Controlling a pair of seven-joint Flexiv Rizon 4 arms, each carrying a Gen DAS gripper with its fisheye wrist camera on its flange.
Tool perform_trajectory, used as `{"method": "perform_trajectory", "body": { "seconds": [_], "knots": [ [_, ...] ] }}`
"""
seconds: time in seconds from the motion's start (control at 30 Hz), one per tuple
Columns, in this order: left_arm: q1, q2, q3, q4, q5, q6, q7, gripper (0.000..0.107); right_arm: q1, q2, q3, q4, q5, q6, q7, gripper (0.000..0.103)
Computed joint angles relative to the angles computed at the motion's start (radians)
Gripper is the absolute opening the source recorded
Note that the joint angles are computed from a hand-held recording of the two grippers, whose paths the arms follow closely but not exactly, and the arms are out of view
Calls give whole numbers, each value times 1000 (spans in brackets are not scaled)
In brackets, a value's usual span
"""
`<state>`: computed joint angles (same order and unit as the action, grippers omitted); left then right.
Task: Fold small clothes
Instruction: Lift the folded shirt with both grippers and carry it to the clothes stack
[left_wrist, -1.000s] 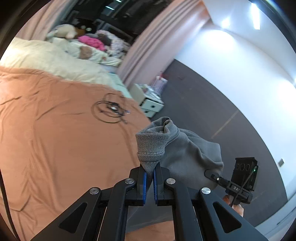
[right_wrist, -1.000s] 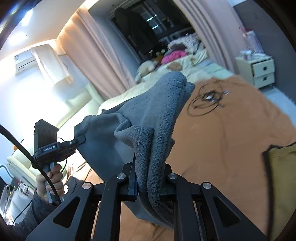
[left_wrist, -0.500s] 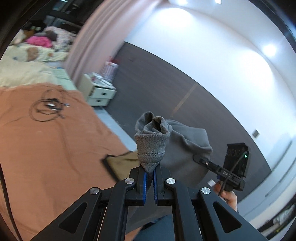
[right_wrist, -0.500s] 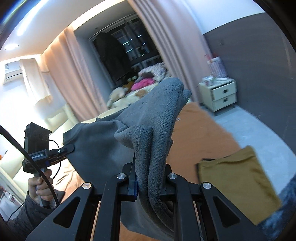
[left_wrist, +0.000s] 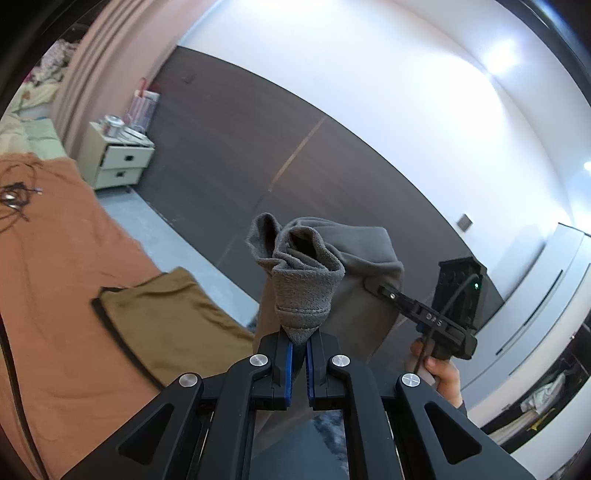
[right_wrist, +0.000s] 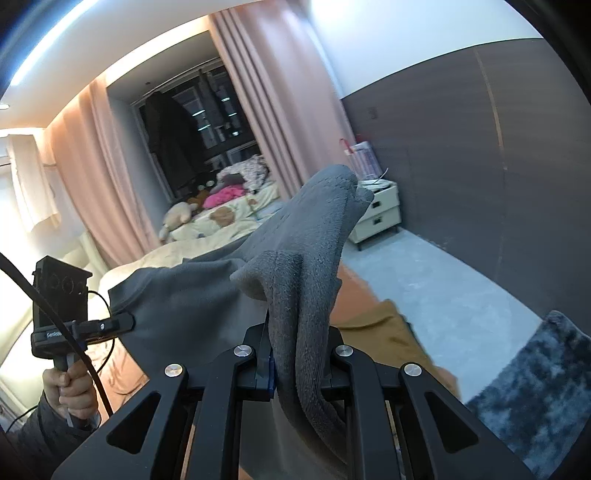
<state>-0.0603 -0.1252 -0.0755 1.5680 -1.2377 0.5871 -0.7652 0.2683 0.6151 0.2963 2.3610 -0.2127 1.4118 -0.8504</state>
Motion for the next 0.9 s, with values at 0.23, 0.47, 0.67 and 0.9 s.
{"method": "perform_trajectory", "body": {
  "seconds": [0.23,0.47,0.67,0.9],
  "knots": [
    [-8,-65,-30,-44,21,3,-19,5,-82,-104,66,-87,-90,-9,109,10],
    [12,-193,-68,-155,110,33,-75,5,-70,-218,48,-135,-133,-25,160,10],
    [58,-353,-113,-329,235,29,-164,5,-10,-293,-3,-221,-129,-114,127,10],
    [96,-519,-161,-478,325,21,-250,5,37,-388,-38,-342,-98,-232,74,10]
  ]
}}
